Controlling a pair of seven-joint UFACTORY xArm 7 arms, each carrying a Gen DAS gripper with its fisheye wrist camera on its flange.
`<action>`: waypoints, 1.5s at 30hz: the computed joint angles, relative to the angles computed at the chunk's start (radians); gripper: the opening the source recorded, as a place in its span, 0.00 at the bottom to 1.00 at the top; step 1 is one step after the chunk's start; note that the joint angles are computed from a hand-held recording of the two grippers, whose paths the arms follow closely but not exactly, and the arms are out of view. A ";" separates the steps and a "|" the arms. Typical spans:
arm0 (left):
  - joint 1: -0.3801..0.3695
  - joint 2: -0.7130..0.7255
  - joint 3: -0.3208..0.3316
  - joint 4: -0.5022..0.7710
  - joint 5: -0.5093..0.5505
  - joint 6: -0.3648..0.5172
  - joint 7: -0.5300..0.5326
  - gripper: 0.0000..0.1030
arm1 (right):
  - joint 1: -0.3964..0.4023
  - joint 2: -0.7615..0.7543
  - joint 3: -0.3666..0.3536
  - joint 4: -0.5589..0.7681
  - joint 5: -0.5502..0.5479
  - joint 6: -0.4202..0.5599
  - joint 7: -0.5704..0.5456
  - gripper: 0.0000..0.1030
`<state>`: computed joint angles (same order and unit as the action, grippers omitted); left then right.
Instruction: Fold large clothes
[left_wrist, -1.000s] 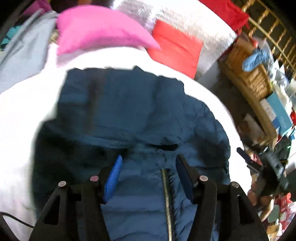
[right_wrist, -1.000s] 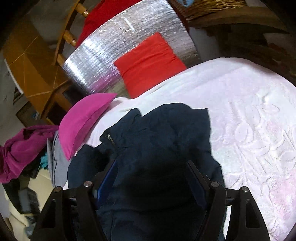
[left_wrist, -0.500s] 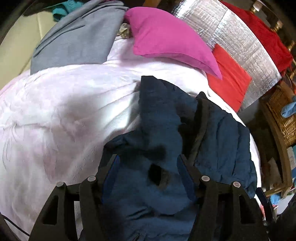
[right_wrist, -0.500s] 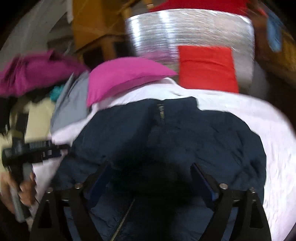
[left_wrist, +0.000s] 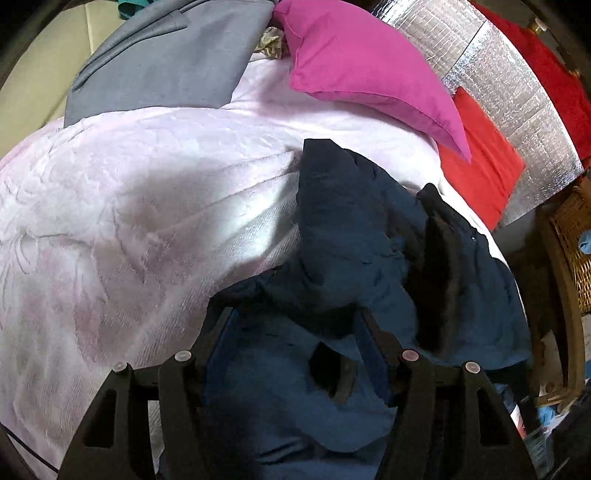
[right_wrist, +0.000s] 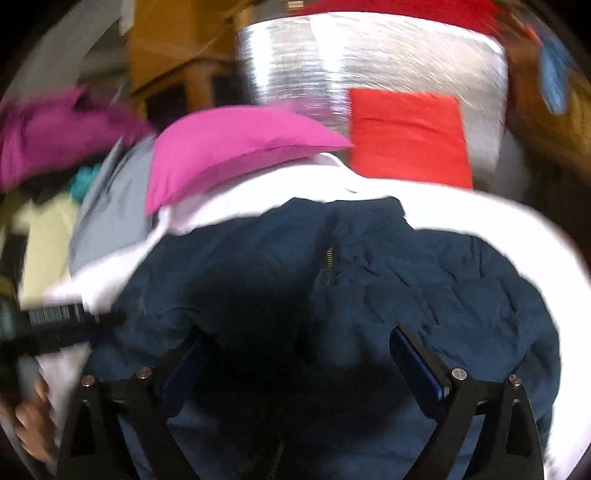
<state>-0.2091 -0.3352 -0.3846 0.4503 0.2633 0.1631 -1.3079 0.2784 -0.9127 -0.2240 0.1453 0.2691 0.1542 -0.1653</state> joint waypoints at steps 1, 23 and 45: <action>0.003 0.007 -0.001 0.005 0.003 0.000 0.000 0.62 | 0.025 -0.003 -0.087 0.012 0.034 0.021 -0.008 0.95; 0.004 0.068 0.001 0.068 0.102 0.066 -0.060 0.63 | -0.108 -0.014 -0.333 0.142 0.369 0.296 -0.252 0.95; -0.031 0.090 0.052 0.071 0.067 0.045 -0.027 0.63 | -0.113 -0.040 0.176 -0.056 -0.049 -0.077 -0.161 1.00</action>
<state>-0.2406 -0.2449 -0.3328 0.5213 0.3303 0.2084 -1.3349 0.1655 -0.9527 -0.0478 0.0896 0.2201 0.0769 -0.3260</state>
